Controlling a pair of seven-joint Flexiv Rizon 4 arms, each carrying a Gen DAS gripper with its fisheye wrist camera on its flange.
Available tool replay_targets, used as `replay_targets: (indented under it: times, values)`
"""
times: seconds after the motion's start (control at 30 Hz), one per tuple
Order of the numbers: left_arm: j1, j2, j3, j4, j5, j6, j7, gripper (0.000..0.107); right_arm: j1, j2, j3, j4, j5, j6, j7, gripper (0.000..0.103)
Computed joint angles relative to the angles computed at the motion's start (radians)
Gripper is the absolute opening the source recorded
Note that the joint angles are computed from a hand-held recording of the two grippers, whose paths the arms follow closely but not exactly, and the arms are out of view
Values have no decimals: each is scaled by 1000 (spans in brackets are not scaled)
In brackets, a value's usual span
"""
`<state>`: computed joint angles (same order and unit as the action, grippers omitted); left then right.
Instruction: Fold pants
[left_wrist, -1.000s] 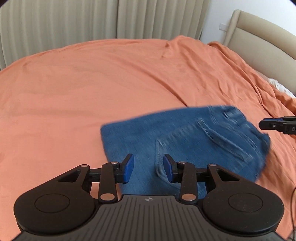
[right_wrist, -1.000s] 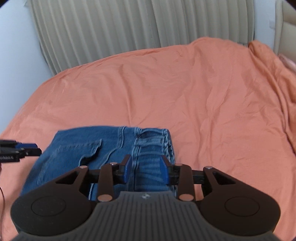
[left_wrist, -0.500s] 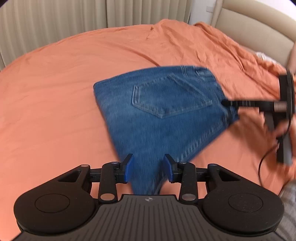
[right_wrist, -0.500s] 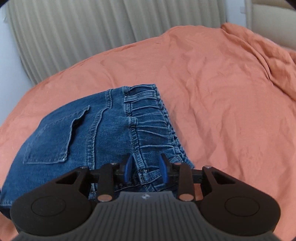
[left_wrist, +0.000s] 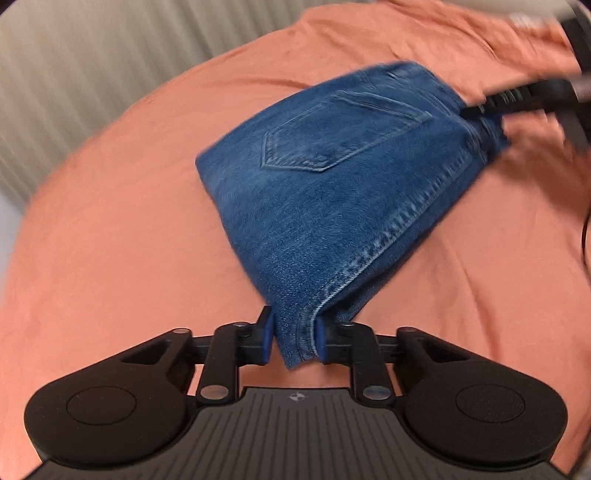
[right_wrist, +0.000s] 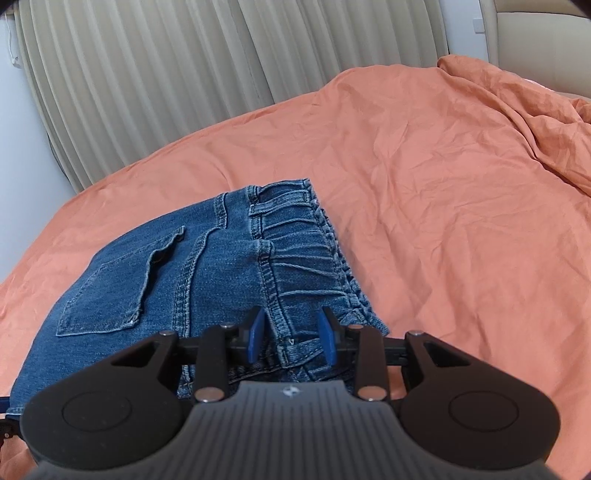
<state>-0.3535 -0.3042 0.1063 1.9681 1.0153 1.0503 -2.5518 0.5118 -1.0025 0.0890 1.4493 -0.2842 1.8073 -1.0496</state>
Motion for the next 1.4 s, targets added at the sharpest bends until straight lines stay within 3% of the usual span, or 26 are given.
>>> replay_targets:
  times: [0.1, 0.23, 0.3, 0.43, 0.57, 0.6, 0.73, 0.83, 0.93, 1.07, 1.23, 1.27, 1.33, 1.4]
  values:
    - [-61, 20, -26, -29, 92, -151, 139, 20, 22, 6, -28, 9, 13, 8, 0, 29]
    - [-13, -22, -46, -20, 20, -165, 283, 16, 15, 8, -16, 9, 9, 2, -5, 29]
    - [-15, -59, -39, -28, 26, -157, 275, 15, -1, 4, 6, 7, -2, 0, -11, 29]
    - [-38, -96, -22, -49, 11, -169, 254, 14, 25, 4, -29, 14, 3, 14, -23, 29]
    - [-58, -59, -23, -33, -19, -185, 255, 14, 38, 2, -46, 9, 16, 13, -22, 29]
    - [-58, -50, -25, -25, -27, -178, 247, 10, 37, 2, -44, 7, 17, 11, -22, 29]
    - [-57, -8, -28, 5, -28, -138, 180, 12, 41, 1, -48, 8, 26, 17, -18, 30]
    - [25, 31, -51, 69, -210, -45, 273, 6, 31, 1, -37, 12, 22, 27, -24, 29]
    - [2, 81, -38, 94, -184, -65, 220, 8, 8, 4, -5, 19, 28, 39, -11, 30]
    - [37, 143, -48, 112, -225, -64, 178, 13, 11, 31, -7, 65, 44, 103, -10, 52]
    - [57, 171, -80, 75, -207, -136, 152, 24, 83, 76, -95, 128, 123, 150, -24, 60]
    - [63, 168, -82, 67, -197, -132, 143, 25, 88, 83, -100, 134, 143, 148, -17, 67]
    - [71, 163, -84, 57, -174, -120, 124, 34, 78, 96, -87, 145, 176, 132, 15, 74]
    - [80, 150, -84, 43, -163, -104, 122, 40, -5, 94, 16, 145, 156, 116, 68, 75]
